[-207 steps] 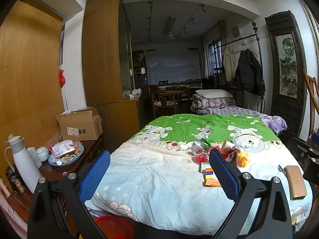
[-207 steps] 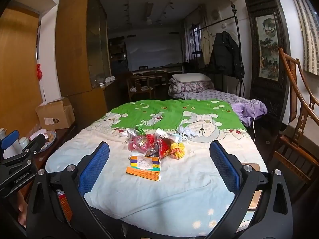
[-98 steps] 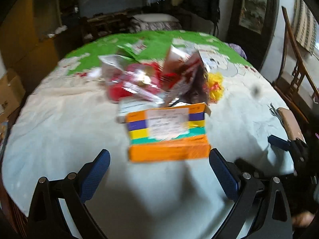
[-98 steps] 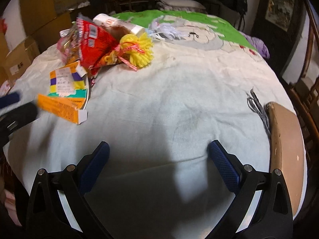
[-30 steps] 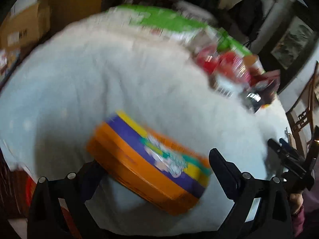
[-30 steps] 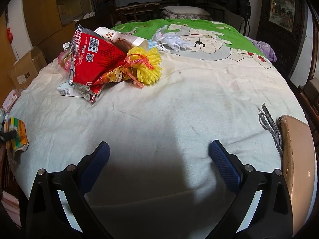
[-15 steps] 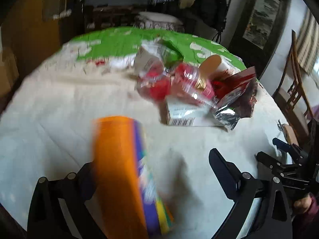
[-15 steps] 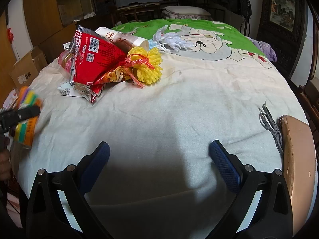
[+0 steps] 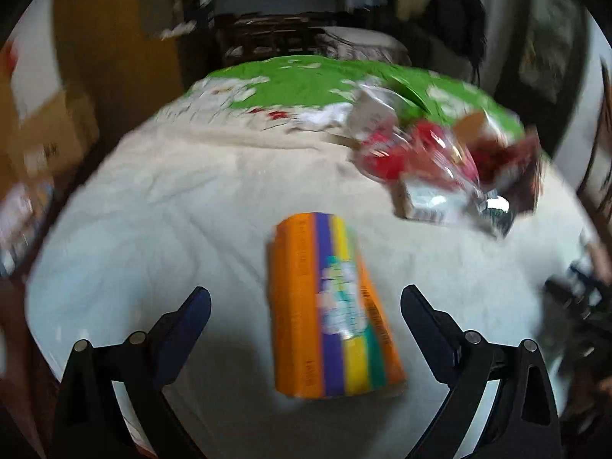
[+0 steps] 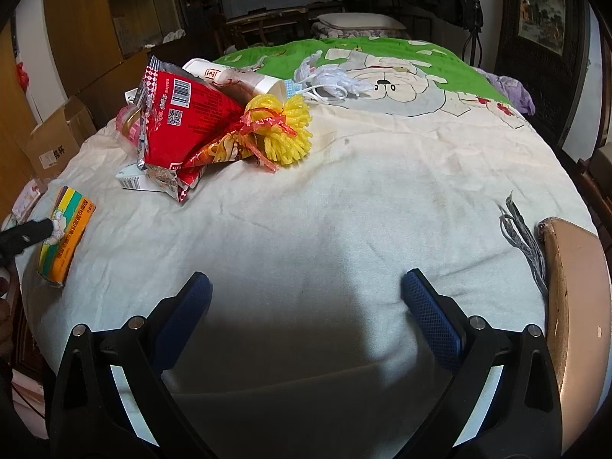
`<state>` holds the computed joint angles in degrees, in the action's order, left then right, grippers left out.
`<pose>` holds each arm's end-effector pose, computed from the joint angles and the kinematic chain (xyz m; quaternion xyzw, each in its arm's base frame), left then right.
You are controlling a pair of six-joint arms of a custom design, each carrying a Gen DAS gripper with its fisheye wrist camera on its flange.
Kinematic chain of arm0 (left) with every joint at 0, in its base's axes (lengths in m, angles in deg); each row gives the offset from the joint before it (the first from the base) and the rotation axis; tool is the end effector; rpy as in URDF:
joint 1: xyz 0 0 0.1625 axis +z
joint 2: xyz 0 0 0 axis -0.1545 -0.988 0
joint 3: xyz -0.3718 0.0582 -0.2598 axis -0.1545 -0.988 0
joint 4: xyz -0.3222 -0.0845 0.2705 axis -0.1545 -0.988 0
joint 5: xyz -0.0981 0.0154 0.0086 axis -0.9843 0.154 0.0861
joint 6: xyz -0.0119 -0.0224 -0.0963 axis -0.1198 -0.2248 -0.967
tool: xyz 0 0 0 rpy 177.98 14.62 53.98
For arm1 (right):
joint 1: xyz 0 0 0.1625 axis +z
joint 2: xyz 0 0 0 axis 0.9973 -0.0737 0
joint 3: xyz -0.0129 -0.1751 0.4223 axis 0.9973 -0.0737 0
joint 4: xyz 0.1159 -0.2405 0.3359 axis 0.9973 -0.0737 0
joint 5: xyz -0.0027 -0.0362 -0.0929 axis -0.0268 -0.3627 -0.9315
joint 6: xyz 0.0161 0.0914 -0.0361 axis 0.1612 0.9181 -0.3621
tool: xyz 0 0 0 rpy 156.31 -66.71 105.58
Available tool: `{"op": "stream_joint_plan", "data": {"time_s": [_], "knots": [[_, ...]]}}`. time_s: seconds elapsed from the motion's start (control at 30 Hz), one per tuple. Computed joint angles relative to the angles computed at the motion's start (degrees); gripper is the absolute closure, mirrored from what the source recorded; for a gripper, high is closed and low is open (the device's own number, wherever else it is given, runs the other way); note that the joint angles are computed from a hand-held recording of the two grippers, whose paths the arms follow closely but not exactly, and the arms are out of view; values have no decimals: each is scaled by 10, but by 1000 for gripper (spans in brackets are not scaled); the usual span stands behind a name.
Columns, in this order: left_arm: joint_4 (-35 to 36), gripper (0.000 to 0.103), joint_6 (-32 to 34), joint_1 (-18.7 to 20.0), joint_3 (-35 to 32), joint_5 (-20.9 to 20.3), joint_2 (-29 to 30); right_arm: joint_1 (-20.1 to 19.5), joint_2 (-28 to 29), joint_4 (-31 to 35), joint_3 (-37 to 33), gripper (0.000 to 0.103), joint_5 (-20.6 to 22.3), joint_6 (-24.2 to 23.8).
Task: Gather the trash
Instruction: 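Close the left tool on the striped medicine box and lift it, then hold the striped box in the left tool while the right tool grasps a foil wrapper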
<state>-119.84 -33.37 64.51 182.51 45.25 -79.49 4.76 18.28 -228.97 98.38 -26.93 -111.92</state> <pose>-0.1754 -0.6437 0.1163 0.1198 0.8506 -0.3211 0.3987 0.1026 -0.6308 0.1528 0.1703 -0.8986 0.3097 0.2601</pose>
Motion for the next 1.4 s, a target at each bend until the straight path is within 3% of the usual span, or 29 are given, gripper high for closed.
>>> {"op": "stream_joint_plan", "data": {"time_s": [0.07,0.13,0.27,0.43,0.5,0.53,0.57,0.63,0.77,0.93,1.03,1.27,1.33,1.4], "knots": [[11,6,39,-3,-21,19,28,0,0,0,-1,6,-1,-1],[47,6,33,4,-39,28,43,-1,-1,1,1,6,1,0],[45,5,1,37,-37,-51,22,-1,-1,7,-1,6,1,1],[13,4,40,38,-25,-55,20,7,9,16,-13,5,-30,-5],[26,5,19,37,-27,-56,17,13,16,17,-19,5,-51,-13],[23,10,12,35,-28,-54,18,15,19,16,-21,5,-59,-17],[10,25,13,32,-26,-41,20,16,20,16,-22,5,-62,-17],[-1,41,21,31,-29,-41,22,15,19,17,-21,5,-60,-17],[-24,45,22,26,-6,-76,-2,12,13,6,-13,6,-44,-13],[-62,45,40,9,30,-105,-37,20,-5,-50,7,11,29,-26],[-72,44,41,4,36,-115,-51,36,1,-57,-12,11,43,-42],[-88,44,29,11,33,-144,-57,42,20,58,-90,11,114,27],[-80,44,23,15,31,-150,-58,47,37,58,-107,16,104,23],[-79,44,22,17,31,-149,-59,51,53,66,-129,27,94,30]]}}
